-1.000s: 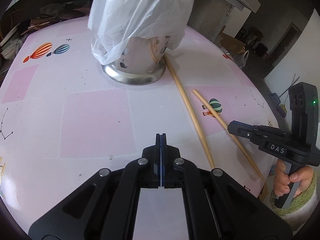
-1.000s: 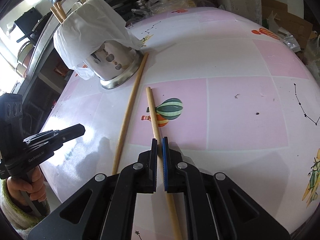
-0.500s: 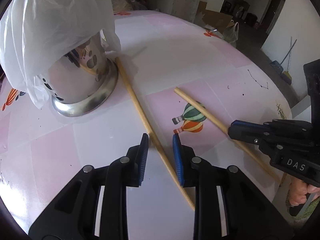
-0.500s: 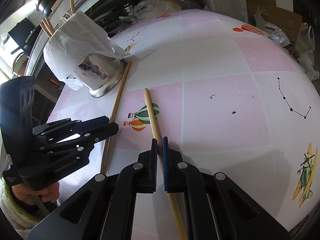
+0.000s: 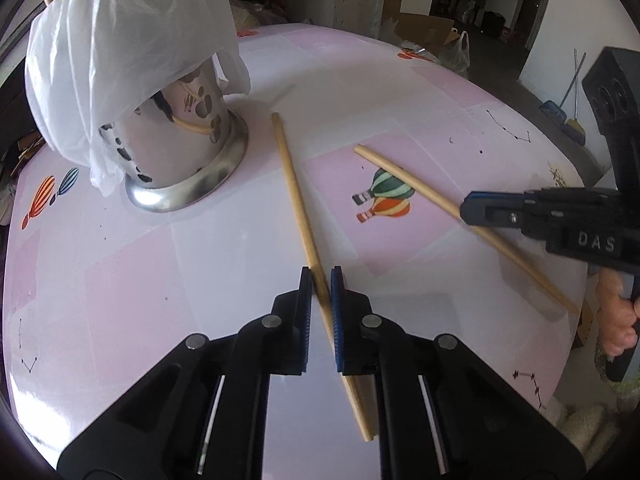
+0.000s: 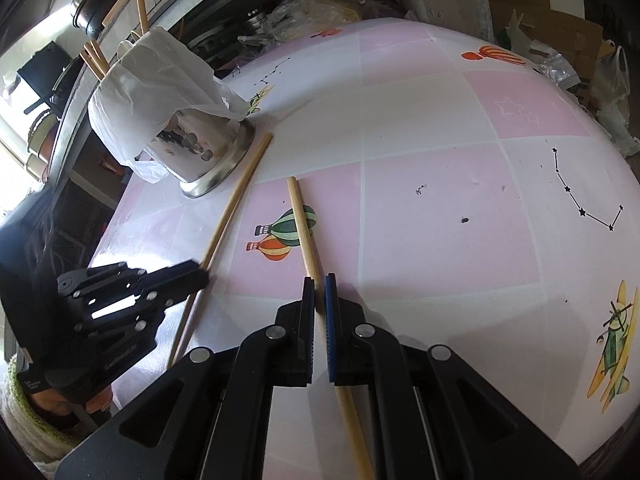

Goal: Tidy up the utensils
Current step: 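Close the left tool on the wooden chopstick while the right tool holds its chopstick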

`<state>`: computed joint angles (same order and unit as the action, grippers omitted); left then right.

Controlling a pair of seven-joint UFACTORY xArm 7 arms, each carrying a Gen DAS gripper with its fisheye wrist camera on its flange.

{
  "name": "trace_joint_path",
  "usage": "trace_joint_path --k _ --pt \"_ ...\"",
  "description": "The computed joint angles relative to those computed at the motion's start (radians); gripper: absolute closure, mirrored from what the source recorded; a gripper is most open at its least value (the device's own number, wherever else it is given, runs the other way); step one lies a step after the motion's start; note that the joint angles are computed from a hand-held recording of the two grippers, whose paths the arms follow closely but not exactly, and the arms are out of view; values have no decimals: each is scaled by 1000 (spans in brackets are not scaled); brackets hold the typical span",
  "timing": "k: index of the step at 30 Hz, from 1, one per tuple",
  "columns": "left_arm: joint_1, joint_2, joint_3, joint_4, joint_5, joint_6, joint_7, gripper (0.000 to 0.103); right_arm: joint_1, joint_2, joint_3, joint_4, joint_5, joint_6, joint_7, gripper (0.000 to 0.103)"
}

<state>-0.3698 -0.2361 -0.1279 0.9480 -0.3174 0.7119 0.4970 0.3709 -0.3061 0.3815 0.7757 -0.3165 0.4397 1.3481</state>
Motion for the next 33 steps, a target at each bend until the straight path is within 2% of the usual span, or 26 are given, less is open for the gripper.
trace_joint_path --k 7,17,21,26,33 --pt "31 -143 58 -98 -24 94 37 97 10 9 -2 6 11 -12 -7 98" --pt "90 -251 100 -169 -14 148 -16 97 44 130 -6 110 -33 -22 -20 98" --pt "98 -248 108 -160 -15 163 -19 97 68 153 -27 134 -40 -12 -33 97" --pt "98 -201 102 -109 -22 187 -31 97 91 149 -53 133 6 -1 -86 95" --pt "100 -127 112 5 -68 218 17 88 98 165 -66 150 49 0 -158 81"
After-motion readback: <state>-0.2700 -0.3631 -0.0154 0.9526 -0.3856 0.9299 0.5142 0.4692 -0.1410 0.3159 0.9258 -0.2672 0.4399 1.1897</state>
